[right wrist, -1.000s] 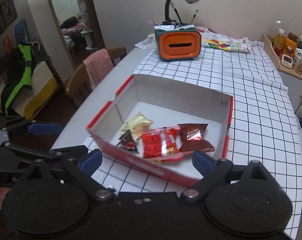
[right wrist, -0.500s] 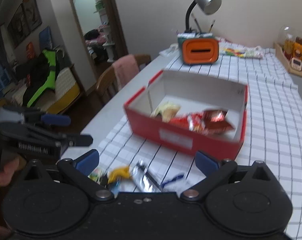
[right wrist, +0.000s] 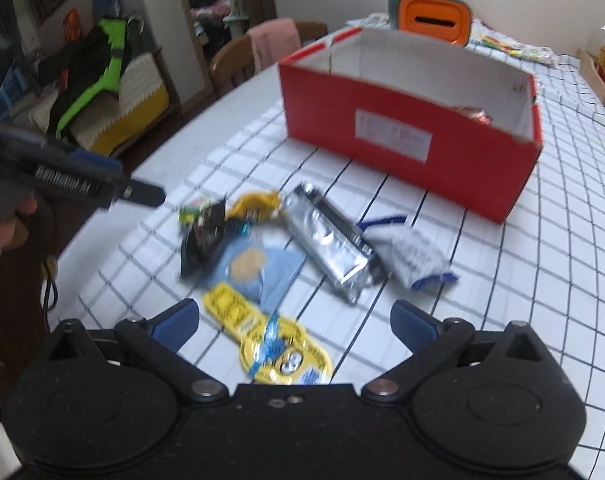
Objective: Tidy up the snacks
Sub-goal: 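Move both grippers back toward the remaining snacks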
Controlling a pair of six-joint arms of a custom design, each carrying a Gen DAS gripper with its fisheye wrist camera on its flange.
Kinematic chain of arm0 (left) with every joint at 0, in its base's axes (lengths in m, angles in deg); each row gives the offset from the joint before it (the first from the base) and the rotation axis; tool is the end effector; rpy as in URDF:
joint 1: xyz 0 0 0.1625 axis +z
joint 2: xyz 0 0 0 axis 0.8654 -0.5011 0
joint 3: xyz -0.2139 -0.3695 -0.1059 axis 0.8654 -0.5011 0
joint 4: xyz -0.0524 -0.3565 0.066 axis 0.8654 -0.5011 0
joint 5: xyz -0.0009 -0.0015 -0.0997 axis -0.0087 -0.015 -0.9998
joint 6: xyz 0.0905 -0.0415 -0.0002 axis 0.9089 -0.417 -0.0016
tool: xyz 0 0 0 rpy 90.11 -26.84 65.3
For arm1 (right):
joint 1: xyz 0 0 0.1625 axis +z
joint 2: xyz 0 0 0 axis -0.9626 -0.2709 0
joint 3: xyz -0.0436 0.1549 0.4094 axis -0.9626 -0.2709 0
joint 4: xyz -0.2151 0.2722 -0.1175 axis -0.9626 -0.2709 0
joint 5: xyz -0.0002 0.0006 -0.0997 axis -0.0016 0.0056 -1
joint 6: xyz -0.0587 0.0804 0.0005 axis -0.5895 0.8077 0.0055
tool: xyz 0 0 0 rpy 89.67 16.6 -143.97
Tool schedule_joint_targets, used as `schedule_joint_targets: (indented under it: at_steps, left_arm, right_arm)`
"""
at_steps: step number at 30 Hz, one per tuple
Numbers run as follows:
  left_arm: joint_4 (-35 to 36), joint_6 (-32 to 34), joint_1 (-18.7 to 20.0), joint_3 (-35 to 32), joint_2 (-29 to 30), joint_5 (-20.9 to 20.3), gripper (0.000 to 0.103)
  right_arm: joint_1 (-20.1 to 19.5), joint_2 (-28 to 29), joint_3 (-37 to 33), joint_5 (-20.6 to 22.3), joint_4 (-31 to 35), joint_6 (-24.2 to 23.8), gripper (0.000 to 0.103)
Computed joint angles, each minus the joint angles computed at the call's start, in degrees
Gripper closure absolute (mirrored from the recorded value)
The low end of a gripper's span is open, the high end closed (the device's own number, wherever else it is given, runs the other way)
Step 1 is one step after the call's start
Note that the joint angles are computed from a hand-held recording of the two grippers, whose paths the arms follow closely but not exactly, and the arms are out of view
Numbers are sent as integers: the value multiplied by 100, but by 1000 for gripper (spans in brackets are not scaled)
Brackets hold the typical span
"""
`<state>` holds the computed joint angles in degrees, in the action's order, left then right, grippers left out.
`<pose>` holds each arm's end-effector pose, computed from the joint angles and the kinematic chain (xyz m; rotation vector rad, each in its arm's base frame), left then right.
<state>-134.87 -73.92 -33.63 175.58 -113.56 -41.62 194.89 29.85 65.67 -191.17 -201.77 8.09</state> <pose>-0.1057 -0.2766 0.2338 0.5054 2.3775 -0.5832 0.2305 -0.2301 0.0772 0.7698 -2.4957 0.5153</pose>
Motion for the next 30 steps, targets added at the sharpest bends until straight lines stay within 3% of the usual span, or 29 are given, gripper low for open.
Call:
schedule_joint_targets:
  at_steps: [11, 18, 23, 30]
  left_arm:
    - [-524, -90, 684, 44, 389, 20, 18]
    - [-1100, 90, 927, -32, 867, 78, 19]
    - [-1420, 295, 1054, -85, 1416, 127, 37]
    - [-1692, 486, 1151, -53, 1692, 89, 46]
  right_arm:
    - [-140, 865, 13, -178, -482, -776, 23]
    - [-192, 938, -81, -98, -361, -1121, 31]
    - [-211, 963, -95, -105, -365, -1198, 36]
    - [-224, 1003, -51, -46, -510, -1269, 39]
